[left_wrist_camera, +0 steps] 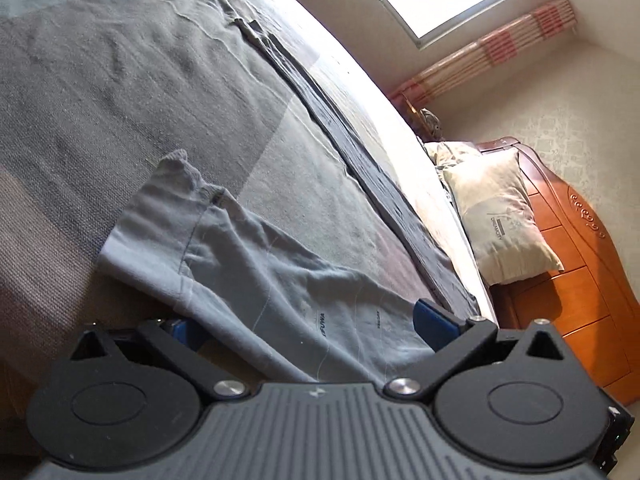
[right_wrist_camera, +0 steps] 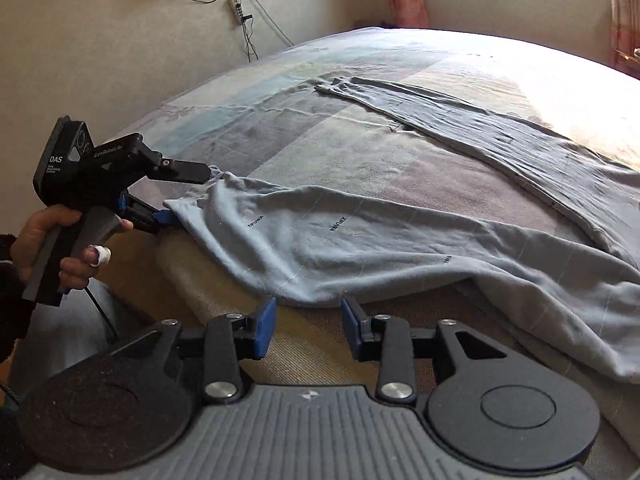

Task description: Fold clothes

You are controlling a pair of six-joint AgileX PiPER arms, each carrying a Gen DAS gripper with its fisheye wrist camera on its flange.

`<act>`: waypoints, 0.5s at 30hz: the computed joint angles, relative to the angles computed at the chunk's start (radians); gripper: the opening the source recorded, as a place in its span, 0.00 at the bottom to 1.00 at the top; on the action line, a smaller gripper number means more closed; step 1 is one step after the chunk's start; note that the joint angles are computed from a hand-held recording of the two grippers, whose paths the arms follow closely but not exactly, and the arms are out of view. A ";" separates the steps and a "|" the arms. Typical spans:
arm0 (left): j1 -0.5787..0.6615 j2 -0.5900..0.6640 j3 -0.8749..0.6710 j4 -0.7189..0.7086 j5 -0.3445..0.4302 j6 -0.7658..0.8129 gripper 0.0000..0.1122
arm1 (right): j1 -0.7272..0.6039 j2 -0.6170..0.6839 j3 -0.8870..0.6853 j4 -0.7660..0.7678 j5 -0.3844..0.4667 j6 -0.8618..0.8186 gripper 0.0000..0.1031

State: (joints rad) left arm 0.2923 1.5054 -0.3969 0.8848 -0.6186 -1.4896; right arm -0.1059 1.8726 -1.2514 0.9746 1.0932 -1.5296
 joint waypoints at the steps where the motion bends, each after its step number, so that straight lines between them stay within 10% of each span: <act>1: 0.009 0.020 -0.005 -0.035 -0.020 0.031 0.91 | -0.013 0.001 0.009 0.009 0.000 0.005 0.41; 10: -0.098 0.093 0.029 -0.444 -0.111 0.440 0.91 | -0.082 0.007 0.080 0.030 -0.037 0.038 0.44; 15: -0.030 0.126 -0.048 -0.367 -0.076 0.358 0.91 | -0.097 0.013 0.108 0.026 -0.050 0.035 0.46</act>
